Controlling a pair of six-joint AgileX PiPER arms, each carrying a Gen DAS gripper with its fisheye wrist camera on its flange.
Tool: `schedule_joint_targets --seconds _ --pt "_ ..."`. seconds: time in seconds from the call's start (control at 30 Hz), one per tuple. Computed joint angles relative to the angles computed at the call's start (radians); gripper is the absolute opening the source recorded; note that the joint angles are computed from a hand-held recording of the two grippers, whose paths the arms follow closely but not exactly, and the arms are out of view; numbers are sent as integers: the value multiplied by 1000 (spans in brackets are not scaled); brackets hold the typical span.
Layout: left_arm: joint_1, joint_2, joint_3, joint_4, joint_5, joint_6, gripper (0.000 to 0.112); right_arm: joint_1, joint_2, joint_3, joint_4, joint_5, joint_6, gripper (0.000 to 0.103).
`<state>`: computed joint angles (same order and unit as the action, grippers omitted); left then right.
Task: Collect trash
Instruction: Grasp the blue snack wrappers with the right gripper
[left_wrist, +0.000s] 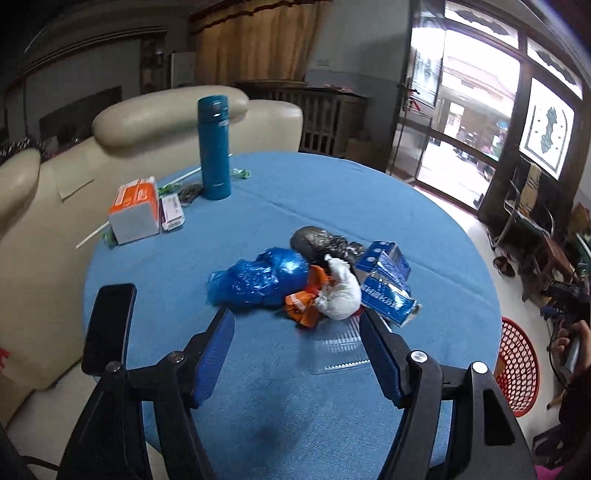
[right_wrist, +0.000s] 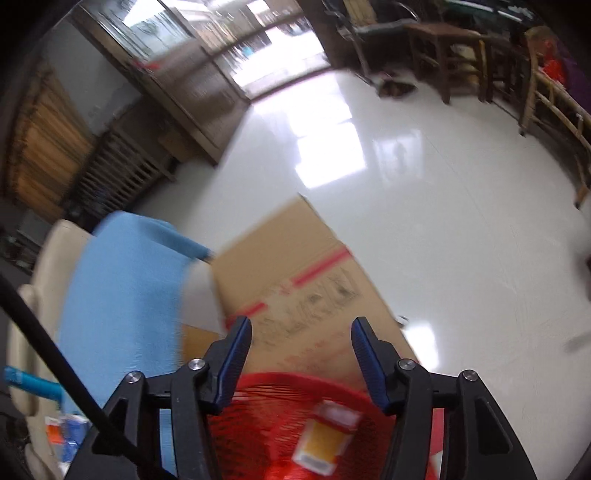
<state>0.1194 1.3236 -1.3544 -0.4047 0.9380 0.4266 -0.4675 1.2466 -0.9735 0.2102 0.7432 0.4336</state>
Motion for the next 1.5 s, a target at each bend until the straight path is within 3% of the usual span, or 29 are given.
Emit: schedule_joint_targets --seconds 0.1,0.17,0.27,0.4,0.5,0.6,0.67,0.9,1.0,1.13,1.23,1.3,1.33,1.37,1.4,1.5 --pt "32 13 32 -45 4 28 72 110 -15 -84 224 42 -147 64" --pt "40 14 58 -64 7 47 72 255 22 -140 334 48 -198 67" --pt "52 -10 101 -77 5 86 72 454 151 -217 514 39 -269 67" --pt "102 -29 115 -125 36 156 72 621 379 -369 666 39 -251 68" --pt "148 -44 126 -154 48 198 72 700 536 -565 545 44 -63 68" --pt "179 -48 132 -177 56 222 72 758 668 -793 289 105 197 72" --pt "186 -44 131 -194 61 235 72 775 766 -948 187 187 292 78" --pt "137 -34 119 -193 72 233 72 805 1013 -1352 59 441 474 78" --pt "108 -38 111 -188 70 236 72 827 1032 -1372 11 419 492 76" --pt "53 -17 103 -155 62 231 73 801 970 -1243 61 337 417 37" --pt "23 30 81 -146 76 204 73 755 886 -1071 163 239 339 37" --pt "7 66 58 -146 88 182 73 719 839 -959 292 173 265 39" --pt "-1 80 48 -144 89 168 73 697 814 -894 377 127 224 46" --pt "-7 93 40 -140 88 148 73 686 805 -870 422 106 200 75" --pt "-8 101 34 -142 90 135 73 684 798 -858 435 84 189 86" --pt "13 104 39 -171 92 133 73 697 832 -952 374 131 223 90"
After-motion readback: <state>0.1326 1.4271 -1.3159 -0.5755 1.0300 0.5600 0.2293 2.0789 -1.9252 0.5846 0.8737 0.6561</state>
